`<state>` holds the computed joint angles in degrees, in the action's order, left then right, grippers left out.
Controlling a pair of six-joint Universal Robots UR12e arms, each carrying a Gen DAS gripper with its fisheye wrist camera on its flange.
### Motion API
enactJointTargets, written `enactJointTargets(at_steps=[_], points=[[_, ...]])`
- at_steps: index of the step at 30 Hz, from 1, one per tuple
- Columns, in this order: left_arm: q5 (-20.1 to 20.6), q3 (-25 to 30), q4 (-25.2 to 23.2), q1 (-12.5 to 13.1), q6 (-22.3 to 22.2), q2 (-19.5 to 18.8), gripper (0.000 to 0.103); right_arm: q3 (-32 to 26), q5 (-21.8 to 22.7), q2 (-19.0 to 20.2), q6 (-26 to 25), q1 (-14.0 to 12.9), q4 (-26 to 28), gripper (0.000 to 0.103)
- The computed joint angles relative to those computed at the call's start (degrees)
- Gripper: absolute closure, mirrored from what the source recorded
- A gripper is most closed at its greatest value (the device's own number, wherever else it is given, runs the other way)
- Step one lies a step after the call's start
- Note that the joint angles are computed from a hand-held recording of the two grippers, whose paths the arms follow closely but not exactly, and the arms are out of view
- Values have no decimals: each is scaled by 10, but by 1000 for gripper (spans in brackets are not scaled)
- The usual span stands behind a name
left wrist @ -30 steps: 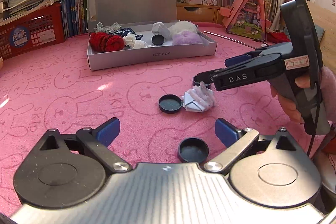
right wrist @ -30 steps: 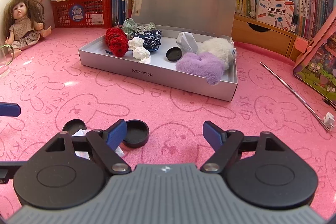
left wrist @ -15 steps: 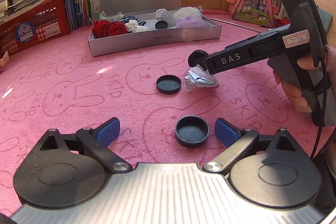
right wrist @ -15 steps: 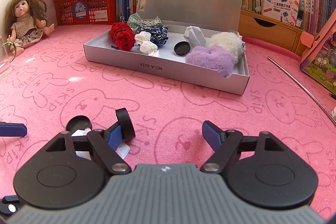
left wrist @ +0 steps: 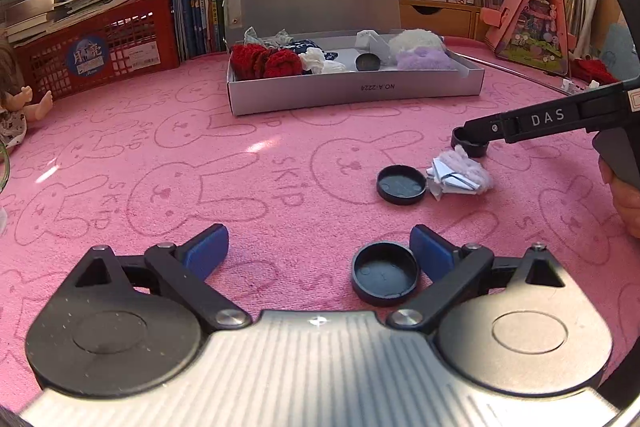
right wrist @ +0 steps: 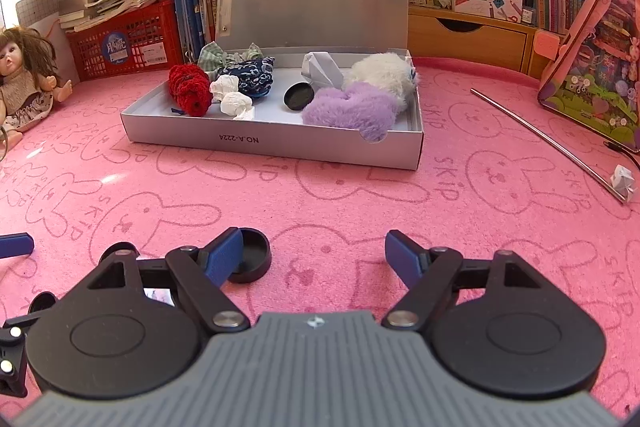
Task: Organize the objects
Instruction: 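Move both tools down toward the black lids on the table, then close left tool on a black lid while right tool closes on another black lid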
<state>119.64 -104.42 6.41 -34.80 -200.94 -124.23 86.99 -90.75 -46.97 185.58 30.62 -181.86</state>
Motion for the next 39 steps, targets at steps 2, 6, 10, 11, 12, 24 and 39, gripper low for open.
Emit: enactJointTargets(at_steps=[2, 6, 10, 11, 12, 24, 39], points=[[13, 2, -6, 1, -8, 0, 4, 3, 9, -2, -8, 0, -3, 18], [19, -5, -2, 0, -16, 6, 4, 6, 6, -2, -37, 6, -7, 18], [20, -13, 26, -10, 11, 8, 4, 4, 4, 1, -54, 11, -10, 18], [26, -14, 29, -13, 16, 6, 4, 4, 7, 1, -52, 11, -11, 18], [29, -14, 30, -16, 19, 5, 4, 3, 9, 1, -48, 11, -10, 18], [24, -25, 35, -18, -24, 7, 44, 8, -11, -2, -10, 8, -29, 20], [27, -19, 36, -19, -27, 3, 48, -5, 3, 6, -40, 19, -12, 51]])
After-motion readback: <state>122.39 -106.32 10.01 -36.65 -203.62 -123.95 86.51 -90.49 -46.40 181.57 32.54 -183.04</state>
